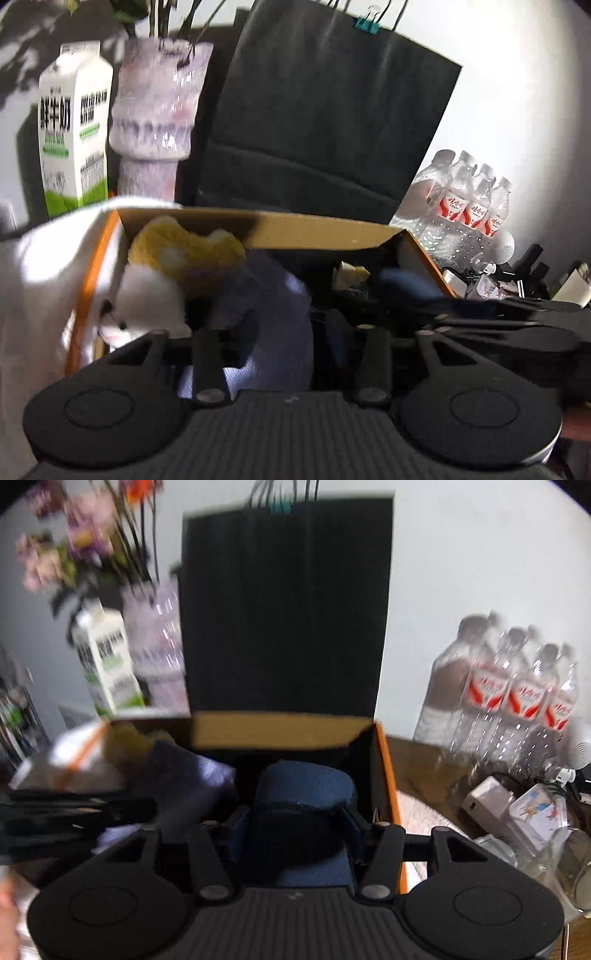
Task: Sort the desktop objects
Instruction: 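Carry the pouch and navy case into the red box and open both tools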
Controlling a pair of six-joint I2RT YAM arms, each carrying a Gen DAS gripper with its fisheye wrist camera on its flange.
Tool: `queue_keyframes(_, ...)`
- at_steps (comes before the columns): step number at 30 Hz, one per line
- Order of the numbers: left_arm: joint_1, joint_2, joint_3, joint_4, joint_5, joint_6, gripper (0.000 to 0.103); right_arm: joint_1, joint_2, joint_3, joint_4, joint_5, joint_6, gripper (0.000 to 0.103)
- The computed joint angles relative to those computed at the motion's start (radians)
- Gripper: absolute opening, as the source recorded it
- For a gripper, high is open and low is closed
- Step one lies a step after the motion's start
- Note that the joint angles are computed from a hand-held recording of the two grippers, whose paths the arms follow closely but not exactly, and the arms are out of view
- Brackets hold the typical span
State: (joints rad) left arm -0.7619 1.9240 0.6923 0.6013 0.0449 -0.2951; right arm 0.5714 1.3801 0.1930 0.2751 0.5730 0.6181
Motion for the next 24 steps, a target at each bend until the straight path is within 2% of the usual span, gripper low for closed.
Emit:
queue_keyframes(1, 0.006, -0.005, -0.001, -0.004, -0.009, 0.016, 0.059, -0.024, 0.062, 0.004, 0.053, -0.023, -0.017, 0.054)
queue_keyframes(4, 0.029, -0.056, -0.009, -0.065, -0.032, 0.03, 0.06, -0.076, 0.147, -0.024, 0.201, -0.086, -0.042, 0.053)
queue_keyframes(5, 0.038, -0.072, -0.008, -0.09, -0.041, 0.034, 0.06, -0.085, 0.14, -0.035, 0.218, -0.098, -0.044, 0.054)
queue_keyframes(7, 0.041, -0.119, -0.002, -0.166, -0.094, 0.04, 0.061, -0.065, 0.081, -0.05, 0.19, -0.064, -0.031, 0.065)
queue_keyframes(8, 0.039, -0.144, 0.004, -0.217, -0.136, 0.037, 0.063, -0.038, 0.024, -0.05, 0.134, -0.034, -0.016, 0.071)
queue_keyframes(10, 0.023, -0.178, 0.022, -0.335, -0.261, 0.001, 0.085, 0.003, -0.086, -0.04, 0.004, 0.017, 0.011, 0.077)
queue_keyframes(12, 0.016, -0.189, 0.022, -0.389, -0.324, -0.011, 0.084, 0.054, -0.201, -0.017, -0.162, 0.055, 0.058, 0.082)
queue_keyframes(15, 0.011, -0.207, -0.003, -0.426, -0.322, 0.015, 0.084, 0.123, -0.273, 0.035, -0.361, 0.084, 0.123, 0.09)
queue_keyframes(20, -0.022, -0.304, -0.092, -0.469, -0.3, 0.016, 0.084, 0.294, -0.307, 0.076, -0.602, 0.145, 0.333, 0.09)
queue_keyframes(24, -0.08, -0.382, -0.173, -0.481, -0.331, -0.007, 0.085, 0.467, -0.296, 0.104, -0.76, 0.188, 0.554, 0.091)
